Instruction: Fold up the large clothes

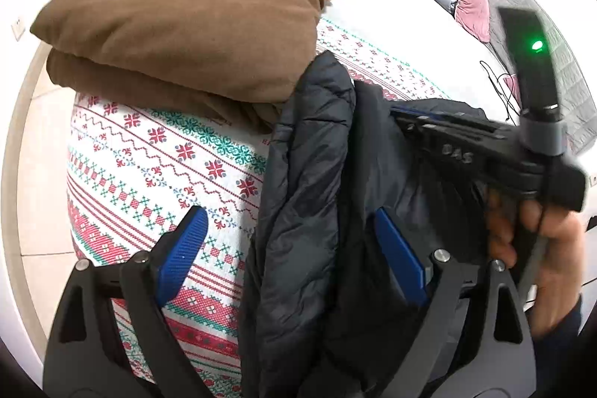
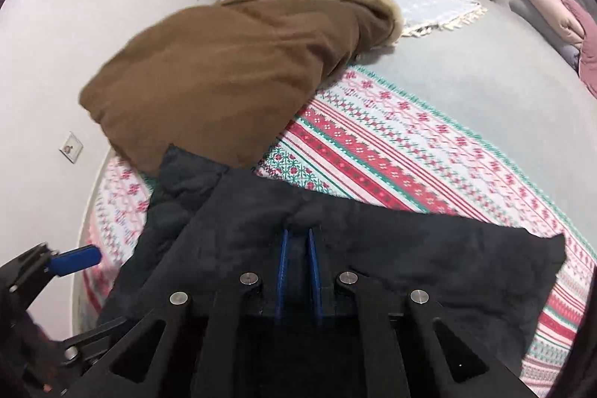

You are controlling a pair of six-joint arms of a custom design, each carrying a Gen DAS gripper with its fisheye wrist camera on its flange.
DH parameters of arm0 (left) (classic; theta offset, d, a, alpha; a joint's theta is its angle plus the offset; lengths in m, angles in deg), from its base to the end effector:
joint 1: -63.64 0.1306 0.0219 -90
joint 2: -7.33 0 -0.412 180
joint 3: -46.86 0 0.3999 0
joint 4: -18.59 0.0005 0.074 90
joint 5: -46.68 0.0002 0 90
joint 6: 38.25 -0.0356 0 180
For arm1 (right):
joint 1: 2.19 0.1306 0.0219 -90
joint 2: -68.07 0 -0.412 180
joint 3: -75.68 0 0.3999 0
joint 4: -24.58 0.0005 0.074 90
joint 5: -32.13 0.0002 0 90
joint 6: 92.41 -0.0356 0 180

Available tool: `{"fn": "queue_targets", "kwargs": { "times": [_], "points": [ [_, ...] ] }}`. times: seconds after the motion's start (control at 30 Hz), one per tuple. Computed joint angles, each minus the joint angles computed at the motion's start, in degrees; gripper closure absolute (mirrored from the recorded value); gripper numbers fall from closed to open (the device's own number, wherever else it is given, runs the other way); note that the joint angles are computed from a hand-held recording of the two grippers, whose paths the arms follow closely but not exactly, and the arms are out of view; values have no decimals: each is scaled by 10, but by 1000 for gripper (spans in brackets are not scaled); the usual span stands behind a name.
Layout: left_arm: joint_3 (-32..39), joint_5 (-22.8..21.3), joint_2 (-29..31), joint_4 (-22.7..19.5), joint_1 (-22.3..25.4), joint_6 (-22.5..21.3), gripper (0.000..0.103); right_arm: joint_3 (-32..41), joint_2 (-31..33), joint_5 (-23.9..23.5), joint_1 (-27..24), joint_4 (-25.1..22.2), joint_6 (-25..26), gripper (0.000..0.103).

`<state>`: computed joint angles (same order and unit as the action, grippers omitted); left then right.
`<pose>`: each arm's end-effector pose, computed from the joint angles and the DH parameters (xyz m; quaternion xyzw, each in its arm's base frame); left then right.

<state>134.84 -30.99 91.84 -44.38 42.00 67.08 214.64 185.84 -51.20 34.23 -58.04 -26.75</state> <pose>0.4029 -0.1686 0.4711 0.0810 0.9562 -0.1812 0.2152 0.5168 0.3756 0.5436 -0.0875 0.9636 0.0759 0.2410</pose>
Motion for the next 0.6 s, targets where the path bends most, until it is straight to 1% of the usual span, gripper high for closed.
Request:
{"fn": "queue_targets", "kwargs": {
  "times": [0.07, 0.13, 0.2, 0.3, 0.37, 0.4, 0.47, 0.5, 0.53, 0.6],
  "points": [
    [3, -1, 4, 0, -3, 0, 13, -55, -16, -8, -3, 33, -6, 92],
    [11, 0, 11, 0, -7, -1, 13, -77, -19, 18, 2, 27, -11, 95],
    [13, -11, 11, 1, -14, -3, 13, -89, -22, 35, 6, 34, -9, 95],
    [23, -35, 24, -3, -28, -18, 13, -101, -29, 45, 7, 46, -11, 95],
    [30, -44, 36, -9, -31, -29, 13, -112, -49, 46, 7, 49, -30, 93],
    [30, -46, 39, -12, -32, -32, 13, -130, -71, 35, 6, 63, -45, 92],
    [31, -49, 43, -12, -33, -34, 13, -174, -120, 2, -1, 104, -60, 82],
    [32, -49, 44, -12, -33, -34, 13, -196, -144, -5, -6, 118, -65, 80],
    [30, -48, 42, -11, -32, -36, 13, -215, -166, 0, -10, 123, -68, 78],
    [30, -50, 43, -8, -33, -37, 13, -263, -214, 28, -28, 127, -83, 77]
  ]
}}
